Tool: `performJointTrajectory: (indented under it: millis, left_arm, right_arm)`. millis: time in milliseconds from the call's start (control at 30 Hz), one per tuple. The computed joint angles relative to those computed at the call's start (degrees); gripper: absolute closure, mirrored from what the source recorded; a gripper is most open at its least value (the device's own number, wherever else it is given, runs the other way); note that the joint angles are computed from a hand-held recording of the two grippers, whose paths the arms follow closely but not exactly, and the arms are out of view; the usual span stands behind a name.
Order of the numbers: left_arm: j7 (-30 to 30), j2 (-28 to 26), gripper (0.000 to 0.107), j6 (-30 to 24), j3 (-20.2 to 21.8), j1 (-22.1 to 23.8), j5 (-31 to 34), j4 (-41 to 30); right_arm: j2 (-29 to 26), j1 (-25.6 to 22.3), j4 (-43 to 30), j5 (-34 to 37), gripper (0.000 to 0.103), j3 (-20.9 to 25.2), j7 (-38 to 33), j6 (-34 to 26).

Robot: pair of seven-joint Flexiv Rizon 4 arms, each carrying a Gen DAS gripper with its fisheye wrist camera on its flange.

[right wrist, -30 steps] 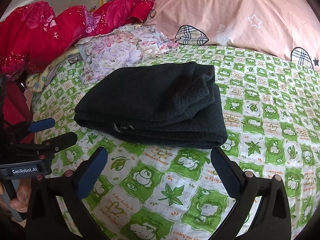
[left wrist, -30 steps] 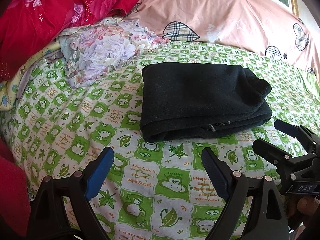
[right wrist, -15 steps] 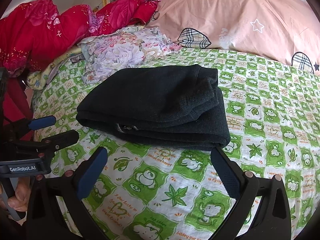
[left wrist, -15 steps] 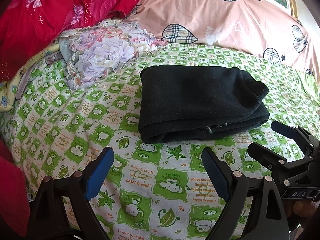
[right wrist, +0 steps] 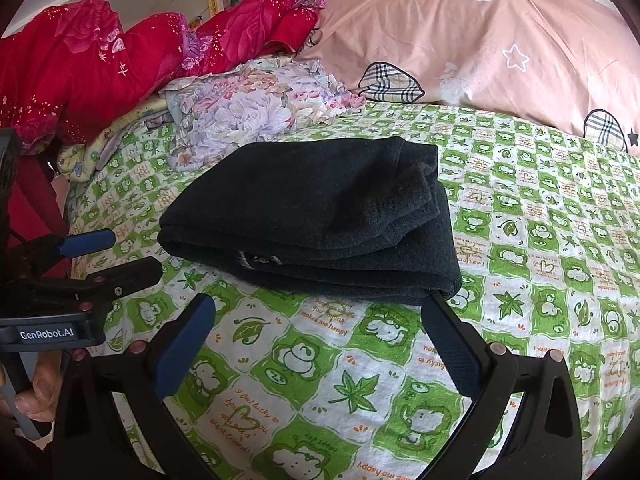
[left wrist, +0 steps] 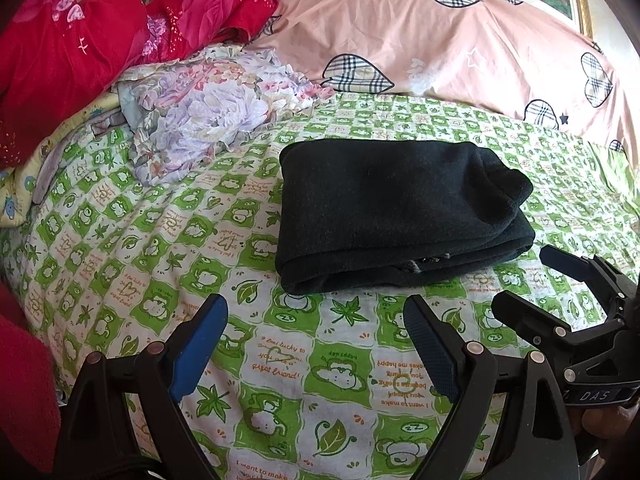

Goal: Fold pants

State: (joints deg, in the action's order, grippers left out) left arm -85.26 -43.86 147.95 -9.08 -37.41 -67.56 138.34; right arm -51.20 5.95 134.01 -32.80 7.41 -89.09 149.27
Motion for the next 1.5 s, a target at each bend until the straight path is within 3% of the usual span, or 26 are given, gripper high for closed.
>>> performJointTrajectory:
  millis: [1500]
  left_arm:
    - [-0.1, 0.6, 0.016, -2.3, 0.1, 0.0, -0.9, 0.4]
  right_arm:
    - [0.8, 0.3, 0.4, 0.6, 0.0, 0.4, 0.3, -1.1]
